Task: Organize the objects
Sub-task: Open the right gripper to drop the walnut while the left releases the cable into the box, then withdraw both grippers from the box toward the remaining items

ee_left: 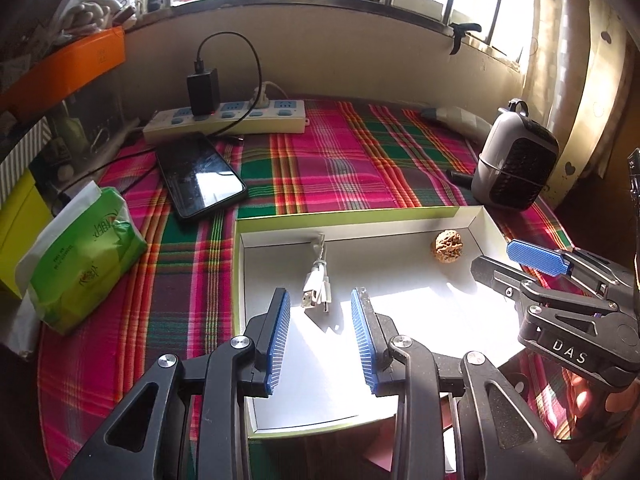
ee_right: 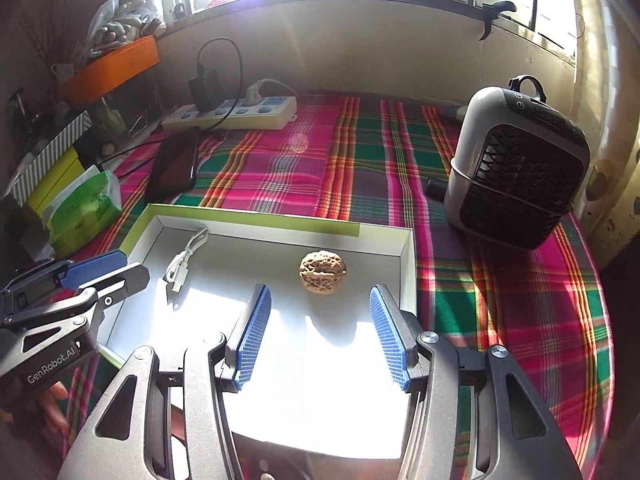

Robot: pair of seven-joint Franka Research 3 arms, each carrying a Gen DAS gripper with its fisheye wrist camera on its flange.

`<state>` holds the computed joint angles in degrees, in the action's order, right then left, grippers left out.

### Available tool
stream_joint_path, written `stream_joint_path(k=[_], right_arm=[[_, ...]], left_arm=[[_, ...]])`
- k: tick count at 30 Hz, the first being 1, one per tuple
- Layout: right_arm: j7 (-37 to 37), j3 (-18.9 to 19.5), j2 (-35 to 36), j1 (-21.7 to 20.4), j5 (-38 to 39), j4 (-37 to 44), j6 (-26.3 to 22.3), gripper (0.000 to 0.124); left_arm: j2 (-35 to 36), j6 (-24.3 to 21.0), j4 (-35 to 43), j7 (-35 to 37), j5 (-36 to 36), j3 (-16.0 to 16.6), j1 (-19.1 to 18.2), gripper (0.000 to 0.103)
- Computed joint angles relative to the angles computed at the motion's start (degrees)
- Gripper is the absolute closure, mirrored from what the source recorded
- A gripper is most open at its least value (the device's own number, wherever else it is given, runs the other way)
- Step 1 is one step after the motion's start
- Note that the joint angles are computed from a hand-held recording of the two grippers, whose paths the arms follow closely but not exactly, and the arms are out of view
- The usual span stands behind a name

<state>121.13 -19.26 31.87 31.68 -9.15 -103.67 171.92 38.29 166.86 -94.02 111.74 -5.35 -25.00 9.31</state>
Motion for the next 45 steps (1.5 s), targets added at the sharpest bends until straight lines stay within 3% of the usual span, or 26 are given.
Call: stream_joint_path(k=[6, 15, 22, 32, 39, 45], right_arm=[[2.44, -3.55, -2.82, 3.56, -0.72, -5.09, 2.99, 0.071], [6.14, -12.88, -5.00, 12.91, -0.66, -11.46, 7.05, 0.071], [4.29, -17.24, -6.55, 18.27, 3.28, -16.39, 10.18, 0.071], [-1.18, -24.97, -7.42, 29.22, 8.79, -23.77, 15.21, 0.071], [-6.18, -20.70, -10.26, 27.94, 12.50, -28.05, 18.64, 0.071], [-10.07, -15.86, -11.64, 25.23, 15.17, -29.97, 20.72, 0.071]], left_arm=[[-3.23, 3.08, -6.49, 1.93, -2.41, -3.93, 4.86, 0.073], [-6.61, 6.05, -14.42, 4.93, -5.39, -10.45, 12.39, 0.073], [-7.54, 6.53, -18.14, 5.88, -6.21, -13.26, 15.98, 0.073], [-8.45, 8.47, -23.91, 7.28, -6.37, -18.63, 22.05, 0.070], [-8.20, 8.85, -26.80, 7.12, -5.44, -24.06, 27.36, 0.067], [-7.98, 8.30, -28.16, 5.94, -3.76, -25.86, 28.66, 0.066]])
